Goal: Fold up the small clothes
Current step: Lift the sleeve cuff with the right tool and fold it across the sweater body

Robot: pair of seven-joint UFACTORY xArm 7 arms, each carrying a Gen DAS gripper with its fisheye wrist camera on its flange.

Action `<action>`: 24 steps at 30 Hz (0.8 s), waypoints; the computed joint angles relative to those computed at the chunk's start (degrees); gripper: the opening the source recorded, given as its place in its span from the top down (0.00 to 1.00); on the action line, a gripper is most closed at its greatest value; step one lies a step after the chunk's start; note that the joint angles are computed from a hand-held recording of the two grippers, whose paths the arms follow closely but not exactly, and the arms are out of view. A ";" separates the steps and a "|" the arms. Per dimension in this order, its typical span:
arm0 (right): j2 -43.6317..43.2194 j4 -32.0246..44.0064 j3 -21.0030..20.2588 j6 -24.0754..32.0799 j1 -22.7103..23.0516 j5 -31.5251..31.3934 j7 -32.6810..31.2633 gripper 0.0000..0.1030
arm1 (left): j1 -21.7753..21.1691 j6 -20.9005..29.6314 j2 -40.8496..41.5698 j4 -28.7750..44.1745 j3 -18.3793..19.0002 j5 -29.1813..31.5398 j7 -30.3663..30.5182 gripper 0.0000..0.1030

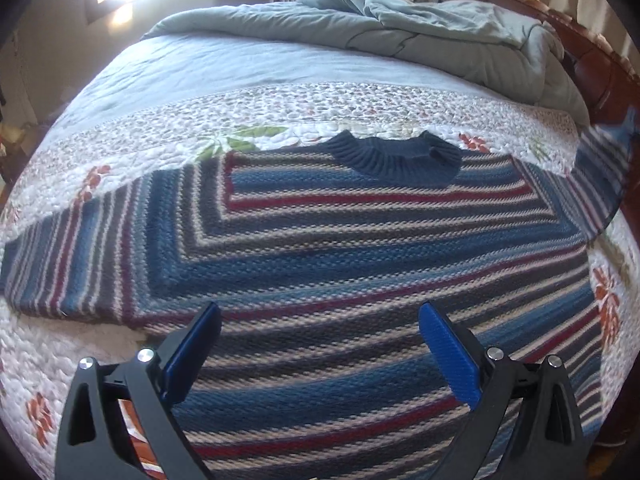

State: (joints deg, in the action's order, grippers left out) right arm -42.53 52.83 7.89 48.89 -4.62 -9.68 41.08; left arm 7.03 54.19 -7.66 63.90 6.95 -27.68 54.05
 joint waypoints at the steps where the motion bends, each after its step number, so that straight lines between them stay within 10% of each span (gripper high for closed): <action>1: 3.11 3.25 2.01 0.67 0.49 -0.23 0.12 0.92 | 0.25 0.97 1.10 1.29 0.45 -0.29 0.38 0.04; 15: 35.75 32.13 17.04 8.91 9.38 -17.77 13.76 0.92 | 7.86 10.82 9.67 9.99 1.21 -7.73 5.79 0.04; 24: 56.62 46.88 18.22 16.81 24.62 -32.17 19.48 0.92 | 11.47 13.31 9.61 9.85 1.35 -11.98 9.91 0.04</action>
State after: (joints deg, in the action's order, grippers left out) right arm 14.08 99.71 26.10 65.69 20.00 -41.86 60.56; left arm 18.50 67.51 1.95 73.75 8.30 -39.66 63.96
